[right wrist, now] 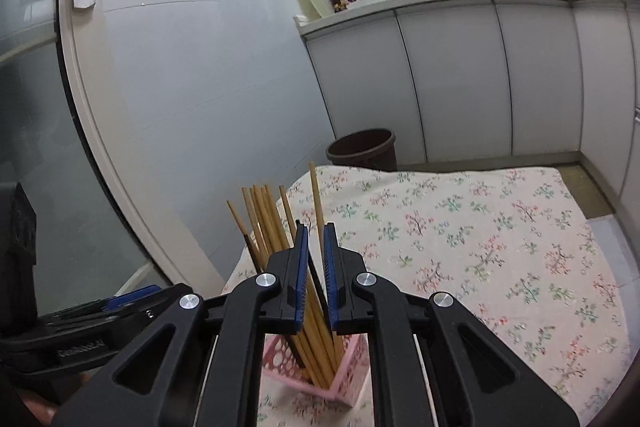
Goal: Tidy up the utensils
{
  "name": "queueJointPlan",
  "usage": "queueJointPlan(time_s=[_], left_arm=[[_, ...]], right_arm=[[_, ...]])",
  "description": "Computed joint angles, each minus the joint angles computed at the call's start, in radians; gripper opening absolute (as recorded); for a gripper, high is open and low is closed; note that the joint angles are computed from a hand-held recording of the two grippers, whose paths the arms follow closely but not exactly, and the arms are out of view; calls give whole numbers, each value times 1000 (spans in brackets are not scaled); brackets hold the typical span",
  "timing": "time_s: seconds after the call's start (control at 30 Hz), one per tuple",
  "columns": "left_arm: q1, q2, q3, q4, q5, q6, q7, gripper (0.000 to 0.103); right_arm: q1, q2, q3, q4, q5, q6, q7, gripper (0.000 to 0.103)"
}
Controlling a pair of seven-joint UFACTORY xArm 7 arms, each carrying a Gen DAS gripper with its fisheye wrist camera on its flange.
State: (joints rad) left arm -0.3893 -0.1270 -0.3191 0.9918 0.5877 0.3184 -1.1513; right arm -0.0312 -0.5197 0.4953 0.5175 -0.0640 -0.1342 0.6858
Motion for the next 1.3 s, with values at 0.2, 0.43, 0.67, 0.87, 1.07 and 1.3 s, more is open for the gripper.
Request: queueJointPlan(time_s=[0.2,0.43,0.67,0.87,1.07,1.3], left_arm=[[-42,-54,-52,20,1,188,9,80],[-88,-147,-143,13,51,434,-1,95],[-96,-215,-207,-10,84,470,-70,96],[-93,-214,-220,-31,65,462,-101,96],[-97,-174,-211,-19,82,449,-109,96],[-116,-151,-195,-15,111,438,-130,96]], right_arm=[[304,-202,-220,-56,23,308,-58,43],[393,-509,-161,-125,30,632,5,65],[461,-699,-134,-189,48,762,84,80],[430,-672,-108,-206,2,773,86,85],[427,-639,-115,-216,-22,757,95,86],[425,-624,-118,-211,-40,737,96,89]])
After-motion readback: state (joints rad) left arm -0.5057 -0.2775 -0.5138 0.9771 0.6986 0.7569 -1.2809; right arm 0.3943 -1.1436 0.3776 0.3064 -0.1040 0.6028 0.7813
